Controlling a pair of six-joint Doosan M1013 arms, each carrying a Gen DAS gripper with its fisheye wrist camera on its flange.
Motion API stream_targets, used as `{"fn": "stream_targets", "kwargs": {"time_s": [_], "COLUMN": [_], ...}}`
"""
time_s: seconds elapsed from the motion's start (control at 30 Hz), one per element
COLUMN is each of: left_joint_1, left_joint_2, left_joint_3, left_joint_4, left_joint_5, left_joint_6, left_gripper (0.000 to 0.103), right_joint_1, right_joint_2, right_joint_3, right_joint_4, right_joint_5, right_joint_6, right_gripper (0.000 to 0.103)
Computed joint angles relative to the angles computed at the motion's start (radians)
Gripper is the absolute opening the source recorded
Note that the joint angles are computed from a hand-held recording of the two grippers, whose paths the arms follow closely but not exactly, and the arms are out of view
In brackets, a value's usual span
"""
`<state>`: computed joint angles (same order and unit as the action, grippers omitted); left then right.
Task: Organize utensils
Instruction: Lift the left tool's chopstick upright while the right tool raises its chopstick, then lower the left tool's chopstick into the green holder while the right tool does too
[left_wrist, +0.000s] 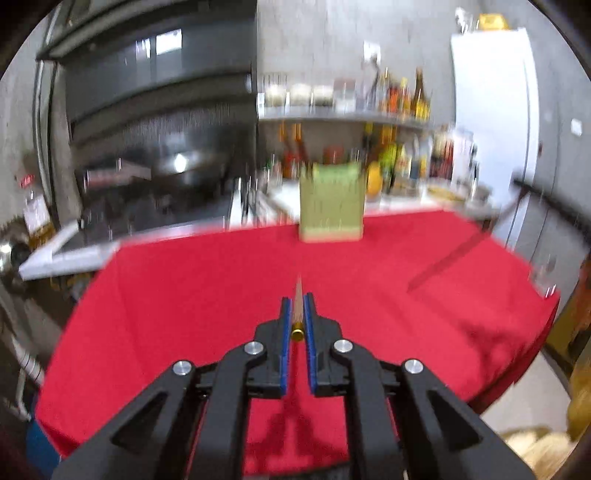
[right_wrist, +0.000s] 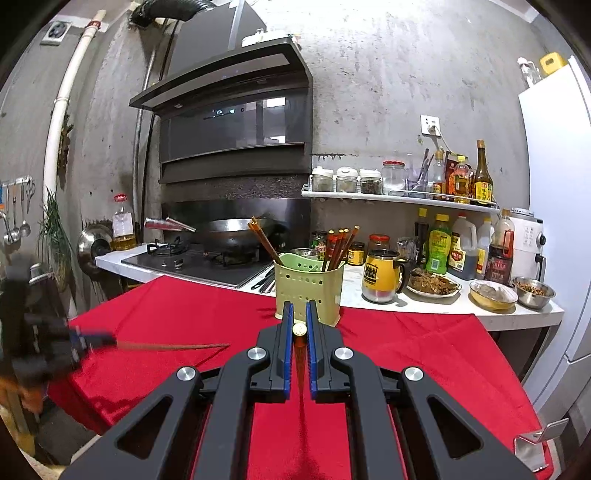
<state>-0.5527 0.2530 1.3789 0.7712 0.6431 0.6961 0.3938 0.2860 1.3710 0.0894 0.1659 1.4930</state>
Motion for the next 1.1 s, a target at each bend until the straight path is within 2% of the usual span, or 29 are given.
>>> {"fn": "stream_targets", "kwargs": {"time_s": [0.17, 0.37, 0.57, 0.67, 0.73, 0.83, 0.9, 1.03, 1.1], "left_joint_1": [0.000, 0.008, 0.020, 0.019, 0.030, 0.050, 0.060, 0.066, 0.066], "left_joint_2": [0.005, 0.016, 0.036, 0.052, 0.062, 0.093, 0.113, 0.123, 0.121], "left_joint_3": [-0.048, -0.084, -0.109, -0.121, -0.131, -0.167, -0.183, -0.184, -0.185], "left_joint_4": [0.108, 0.117, 0.109, 0.165, 0.107, -0.110, -0.208, -0.234, -0.190], "left_joint_5": [-0.065, -0.109, -0.120, -0.101, -0.106, -0.069, -0.042, -0.041, -0.065], "left_joint_6": [-0.058, -0.061, -0.064, -0.101, -0.067, 0.109, 0.189, 0.193, 0.162], "left_gripper": [0.006, 0.006, 0.006, 0.007, 0.007, 0.007, 0.006, 0.006, 0.006], "right_joint_1": [-0.003, 0.002, 0.003, 0.000, -0.005, -0.009, -0.010, -0.013, -0.016], "right_joint_2": [0.014, 0.038, 0.061, 0.081, 0.102, 0.126, 0.140, 0.148, 0.150], "right_joint_3": [-0.027, -0.074, -0.118, -0.147, -0.171, -0.196, -0.209, -0.223, -0.235], "right_joint_4": [0.041, 0.017, 0.051, 0.099, 0.111, 0.100, 0.071, 0.062, 0.059], "right_joint_5": [0.015, 0.040, 0.072, 0.104, 0.139, 0.177, 0.200, 0.218, 0.206], "right_joint_6": [-0.036, -0.029, -0.066, -0.107, -0.103, -0.075, -0.043, -0.039, -0.051], "right_gripper": [0.007, 0.007, 0.007, 0.008, 0.008, 0.008, 0.007, 0.007, 0.007]}}
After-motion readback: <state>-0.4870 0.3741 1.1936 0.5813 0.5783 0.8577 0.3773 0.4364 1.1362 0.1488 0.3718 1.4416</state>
